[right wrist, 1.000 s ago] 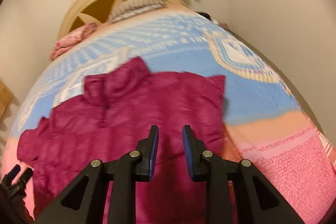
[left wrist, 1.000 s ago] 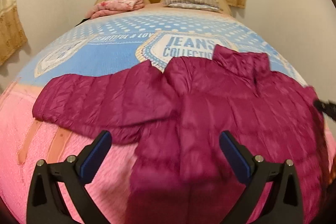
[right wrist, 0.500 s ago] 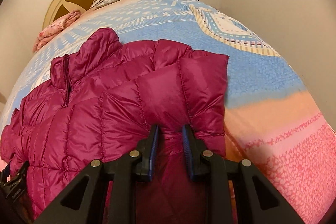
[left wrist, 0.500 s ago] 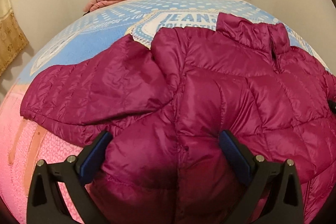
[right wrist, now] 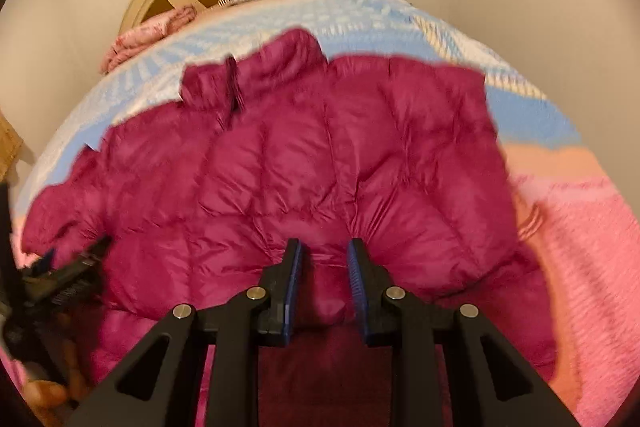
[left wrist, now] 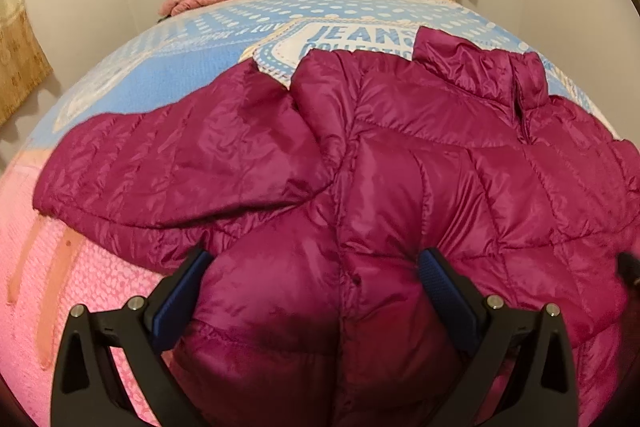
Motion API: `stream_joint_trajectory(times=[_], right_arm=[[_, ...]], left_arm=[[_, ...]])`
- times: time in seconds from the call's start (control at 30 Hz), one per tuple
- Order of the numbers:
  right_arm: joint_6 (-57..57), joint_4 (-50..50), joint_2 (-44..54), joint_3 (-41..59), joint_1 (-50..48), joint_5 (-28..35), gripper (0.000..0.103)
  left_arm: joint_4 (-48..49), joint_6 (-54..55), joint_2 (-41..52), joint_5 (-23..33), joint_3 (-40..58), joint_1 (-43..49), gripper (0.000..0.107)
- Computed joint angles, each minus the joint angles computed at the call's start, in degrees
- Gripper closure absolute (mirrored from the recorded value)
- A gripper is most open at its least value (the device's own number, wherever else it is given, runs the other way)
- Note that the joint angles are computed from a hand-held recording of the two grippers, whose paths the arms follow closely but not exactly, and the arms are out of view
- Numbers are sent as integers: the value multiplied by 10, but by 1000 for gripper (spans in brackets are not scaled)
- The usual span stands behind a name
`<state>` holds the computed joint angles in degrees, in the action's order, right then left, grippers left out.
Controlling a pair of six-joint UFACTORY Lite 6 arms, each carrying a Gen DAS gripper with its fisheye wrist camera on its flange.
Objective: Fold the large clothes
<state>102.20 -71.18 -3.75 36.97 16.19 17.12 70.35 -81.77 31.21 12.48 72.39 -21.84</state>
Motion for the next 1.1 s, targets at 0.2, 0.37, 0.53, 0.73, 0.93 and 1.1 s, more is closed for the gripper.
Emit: stream_joint_trajectory(times=[0.2,0.37,0.53,0.73,0.93,1.1], right_arm=[[163,-153,-4,-32,4,-5,78],[198,-188,-9,-40,4,-6,78],[255,-246,-21,-54,-5,-23,74],[230,-229,-11,-46,3,-15,69],[232,-232,-7,-43,3,-16,68],[228,-230,-7,-43,3,-15,68]], left_arm=[[-123,126,-97,-53,-79,38,4],[-382,414,-195,-93,-131,152,4],[-682,644,-91,-19,13,321,4],[-935,803,79,43,188,402,10],[-1009,843,187,114,318,392,46],[-952,812,182,66,303,369,72]])
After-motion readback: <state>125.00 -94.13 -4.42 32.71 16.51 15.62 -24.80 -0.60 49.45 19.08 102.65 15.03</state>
